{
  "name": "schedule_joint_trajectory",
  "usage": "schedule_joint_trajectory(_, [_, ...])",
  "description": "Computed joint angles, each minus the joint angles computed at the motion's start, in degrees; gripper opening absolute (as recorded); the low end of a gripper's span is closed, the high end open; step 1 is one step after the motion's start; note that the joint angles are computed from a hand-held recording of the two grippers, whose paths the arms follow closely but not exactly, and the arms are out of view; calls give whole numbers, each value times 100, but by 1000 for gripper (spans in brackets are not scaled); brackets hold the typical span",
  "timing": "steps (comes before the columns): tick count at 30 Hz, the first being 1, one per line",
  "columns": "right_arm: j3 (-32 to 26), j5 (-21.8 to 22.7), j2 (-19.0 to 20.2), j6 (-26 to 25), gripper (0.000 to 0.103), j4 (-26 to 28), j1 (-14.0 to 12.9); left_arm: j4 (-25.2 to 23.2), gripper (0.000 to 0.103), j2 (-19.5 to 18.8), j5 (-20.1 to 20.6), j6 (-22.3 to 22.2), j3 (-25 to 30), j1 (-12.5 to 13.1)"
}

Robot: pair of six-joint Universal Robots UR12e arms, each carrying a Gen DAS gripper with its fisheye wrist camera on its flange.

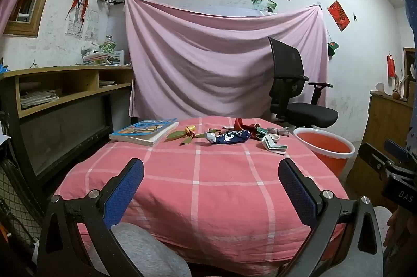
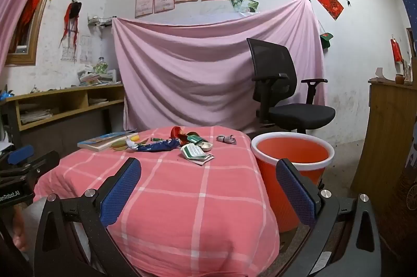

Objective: Collect trash

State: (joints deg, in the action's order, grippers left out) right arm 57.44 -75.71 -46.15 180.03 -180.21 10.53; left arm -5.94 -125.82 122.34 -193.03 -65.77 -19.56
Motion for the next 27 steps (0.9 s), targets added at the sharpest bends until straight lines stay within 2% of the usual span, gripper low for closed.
schedule_joint_trajectory(9, [-2,10,-2,-10,103,44,-4,-59,101,-5,-105,31,29,43])
schedule_joint_trajectory(10, [-3,7,-1,-11,103,46,-2,-23,101,-39,51,89,73,-25])
schedule_joint_trajectory(16, [-3,2,4,-13,103,41,3,-51,101,-90,106,113,169,-82])
schedule_joint_trajectory(27, [-17,16,11,-11,103,68,0,57,101,-41,56,160,61,-47])
